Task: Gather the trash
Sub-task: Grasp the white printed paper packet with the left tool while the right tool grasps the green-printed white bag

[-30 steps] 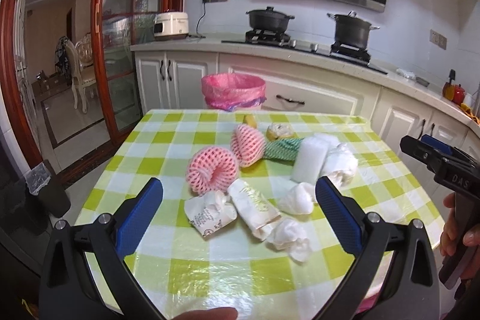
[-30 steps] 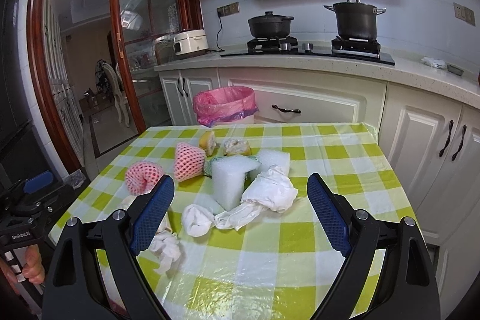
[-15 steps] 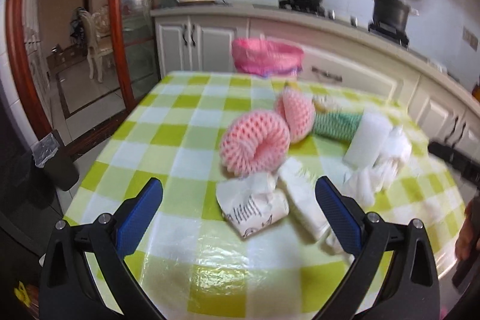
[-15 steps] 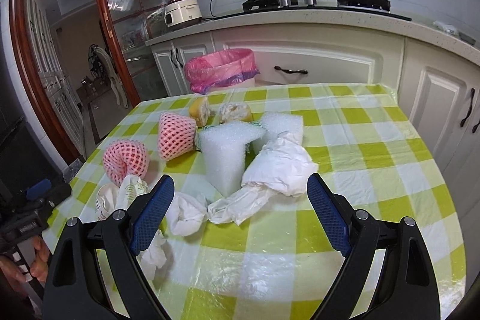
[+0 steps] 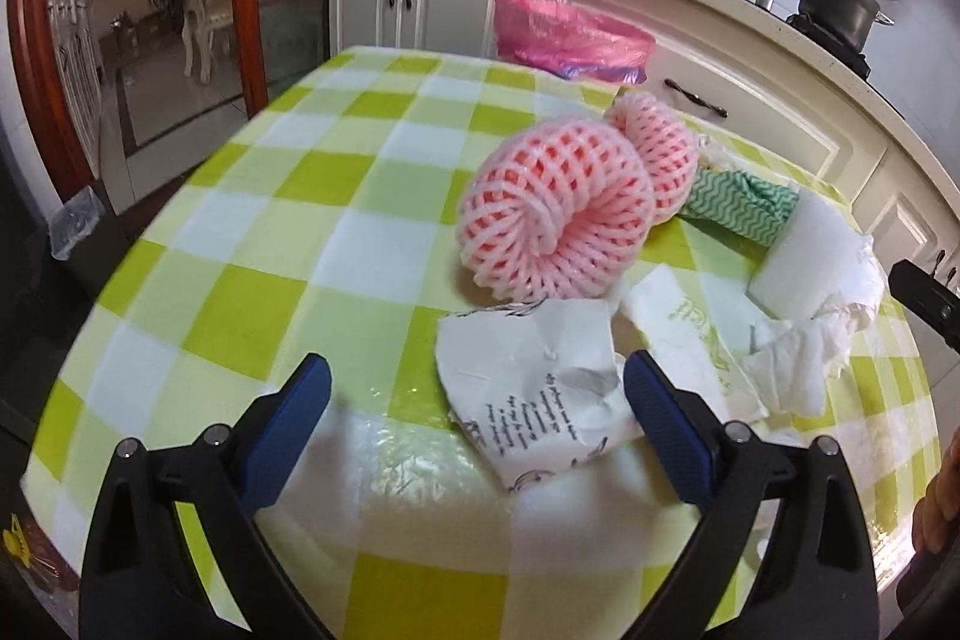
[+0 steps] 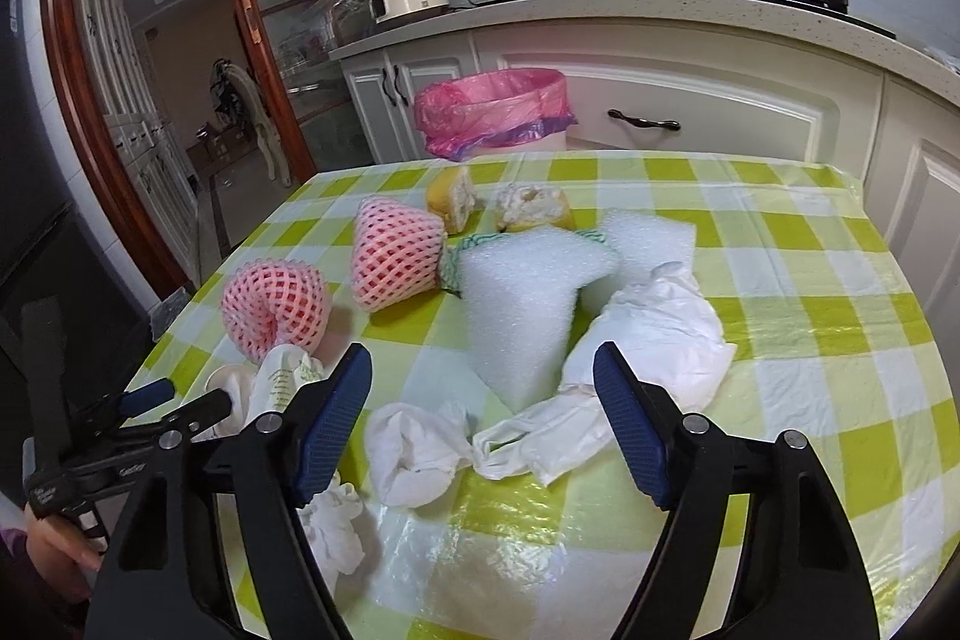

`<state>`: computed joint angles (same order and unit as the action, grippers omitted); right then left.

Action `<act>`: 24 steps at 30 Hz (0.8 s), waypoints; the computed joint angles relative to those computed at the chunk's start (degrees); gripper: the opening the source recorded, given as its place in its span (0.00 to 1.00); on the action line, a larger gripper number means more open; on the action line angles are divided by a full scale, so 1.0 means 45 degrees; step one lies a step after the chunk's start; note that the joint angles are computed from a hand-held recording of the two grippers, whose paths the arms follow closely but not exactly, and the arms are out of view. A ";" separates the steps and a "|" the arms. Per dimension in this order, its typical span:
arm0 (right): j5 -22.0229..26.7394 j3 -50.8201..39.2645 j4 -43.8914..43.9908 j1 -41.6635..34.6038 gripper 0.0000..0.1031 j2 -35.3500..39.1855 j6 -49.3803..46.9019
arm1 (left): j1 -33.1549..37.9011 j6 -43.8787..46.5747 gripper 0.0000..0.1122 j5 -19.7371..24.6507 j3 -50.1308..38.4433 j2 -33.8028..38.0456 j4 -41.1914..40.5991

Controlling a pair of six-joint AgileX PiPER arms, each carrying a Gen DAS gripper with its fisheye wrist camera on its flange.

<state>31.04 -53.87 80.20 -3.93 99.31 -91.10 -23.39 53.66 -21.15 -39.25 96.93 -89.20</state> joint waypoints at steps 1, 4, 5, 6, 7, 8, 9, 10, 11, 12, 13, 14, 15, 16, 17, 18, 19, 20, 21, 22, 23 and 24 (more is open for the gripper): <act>0.0007 0.0010 0.0041 0.0070 0.69 0.0001 -0.0069 | 0.0019 -0.0043 0.84 -0.0014 -0.0111 0.0174 0.0102; -0.0027 0.0093 0.0220 0.0289 0.69 -0.0034 -0.0291 | 0.0115 0.0066 0.78 0.0228 -0.0463 0.0658 0.0194; -0.0077 0.0091 0.0217 0.0359 0.69 -0.0023 -0.0293 | 0.0214 -0.0194 0.75 0.0451 -0.0524 0.0805 0.0501; -0.0159 0.0055 0.0166 0.0444 0.69 0.0011 -0.0210 | 0.0287 -0.0679 0.71 0.0628 -0.0505 0.0884 0.1000; -0.0212 0.0017 0.0113 0.0509 0.69 0.0045 -0.0115 | 0.0289 -0.0963 0.68 0.0667 -0.0488 0.0943 0.1268; -0.0235 -0.0051 0.0013 0.0563 0.69 0.0110 0.0045 | 0.0347 -0.1381 0.59 0.0788 -0.0453 0.1039 0.1769; -0.0244 -0.0109 -0.0056 0.0620 0.69 0.0163 0.0194 | 0.0328 -0.1592 0.56 0.0770 -0.0410 0.1091 0.2053; -0.0224 -0.0138 -0.0083 0.0680 0.68 0.0191 0.0284 | 0.0274 -0.1839 0.56 0.0665 -0.0317 0.1064 0.2317; -0.0170 -0.0190 -0.0122 0.0761 0.68 0.0235 0.0367 | 0.0209 -0.2117 0.55 0.0498 -0.0150 0.0951 0.2651; -0.0185 -0.0200 -0.0061 0.0899 0.68 0.0252 0.0303 | 0.0102 -0.2476 0.55 0.0306 0.0065 0.0765 0.2987; -0.0237 -0.0228 0.0013 0.1080 0.68 0.0278 0.0212 | -0.0019 -0.2640 0.55 0.0052 0.0205 0.0617 0.3117; -0.0251 -0.0195 0.0126 0.1254 0.68 0.0262 0.0105 | -0.0194 -0.2575 0.55 -0.0393 0.0387 0.0395 0.3029; -0.0222 -0.0200 0.0200 0.1442 0.68 0.0265 0.0053 | -0.0369 -0.2394 0.55 -0.0846 0.0572 0.0125 0.2867; -0.0224 -0.0206 0.0292 0.1654 0.68 0.0269 -0.0015 | -0.0472 -0.2219 0.55 -0.1122 0.0700 -0.0105 0.2720; -0.0245 -0.0203 0.0354 0.1864 0.68 0.0257 -0.0061 | -0.0614 -0.1998 0.55 -0.1520 0.0871 -0.0393 0.2512; -0.0270 -0.0223 0.0396 0.2093 0.68 0.0279 -0.0098 | -0.0753 -0.1780 0.55 -0.1948 0.1041 -0.0653 0.2291; -0.0282 -0.0235 0.0422 0.2273 0.67 0.0302 -0.0096 | -0.0853 -0.1579 0.55 -0.2189 0.1154 -0.0853 0.2065; -0.0263 -0.0259 0.0426 0.2418 0.67 0.0353 -0.0083 | -0.0964 -0.1392 0.55 -0.2560 0.1332 -0.1104 0.1862; -0.0235 -0.0332 0.0310 0.2608 0.67 0.0469 0.0055 | -0.1030 -0.1240 0.55 -0.2802 0.1496 -0.1329 0.1700; -0.0310 -0.0333 0.0286 0.2811 0.64 0.0544 0.0129 | -0.1078 -0.1109 0.55 -0.2905 0.1619 -0.1515 0.1546; -0.0385 -0.0368 0.0157 0.2979 0.64 0.0621 0.0315 | -0.1065 -0.1078 0.55 -0.2983 0.1789 -0.1716 0.1510; -0.0431 -0.0391 0.0053 0.3144 0.63 0.0723 0.0486 | -0.1046 -0.1121 0.55 -0.3018 0.1938 -0.1869 0.1544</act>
<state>29.11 -55.63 80.44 10.22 102.57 -88.91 -28.10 48.62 -34.73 -30.53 88.52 -82.25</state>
